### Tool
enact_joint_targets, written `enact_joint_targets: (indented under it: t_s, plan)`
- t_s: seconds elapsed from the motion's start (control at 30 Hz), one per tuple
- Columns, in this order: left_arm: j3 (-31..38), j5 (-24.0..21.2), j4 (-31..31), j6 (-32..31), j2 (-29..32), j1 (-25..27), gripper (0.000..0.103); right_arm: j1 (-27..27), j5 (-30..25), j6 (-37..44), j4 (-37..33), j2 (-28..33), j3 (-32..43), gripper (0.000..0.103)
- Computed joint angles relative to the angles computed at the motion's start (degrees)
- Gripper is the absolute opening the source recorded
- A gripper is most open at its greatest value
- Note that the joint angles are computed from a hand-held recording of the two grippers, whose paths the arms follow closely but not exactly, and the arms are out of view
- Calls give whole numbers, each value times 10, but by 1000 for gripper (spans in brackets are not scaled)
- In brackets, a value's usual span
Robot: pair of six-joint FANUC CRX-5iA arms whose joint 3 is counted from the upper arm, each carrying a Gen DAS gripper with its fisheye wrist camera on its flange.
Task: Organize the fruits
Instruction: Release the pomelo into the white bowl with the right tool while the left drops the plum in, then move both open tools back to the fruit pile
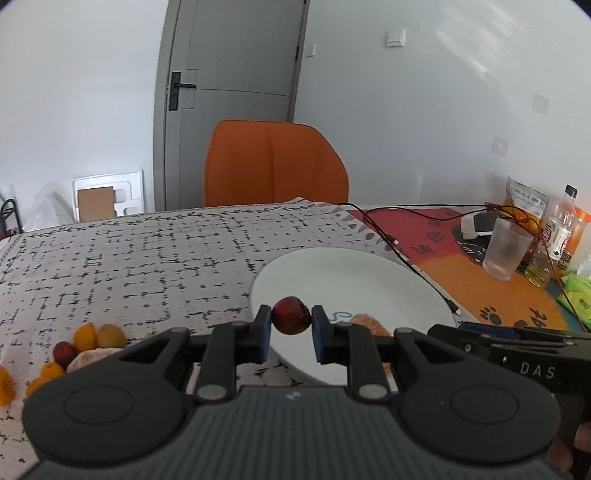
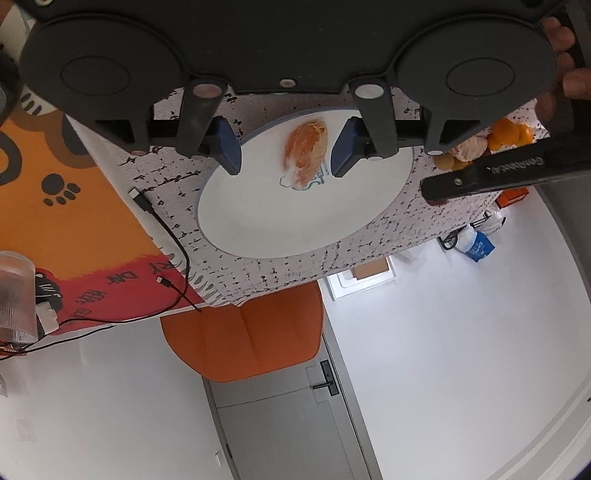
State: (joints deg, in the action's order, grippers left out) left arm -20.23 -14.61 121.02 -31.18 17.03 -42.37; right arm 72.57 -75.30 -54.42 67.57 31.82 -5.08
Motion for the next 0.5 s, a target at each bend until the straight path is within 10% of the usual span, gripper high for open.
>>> enact_joint_targets:
  t_s: [0.33, 0.5]
  plan:
    - [-4, 19, 22, -23, -10, -11, 30, 2, 2, -8, 9, -1, -5, 63]
    - [-11, 42, 54, -46, -23, -7, 57, -1, 11, -13, 17, 4, 0, 72]
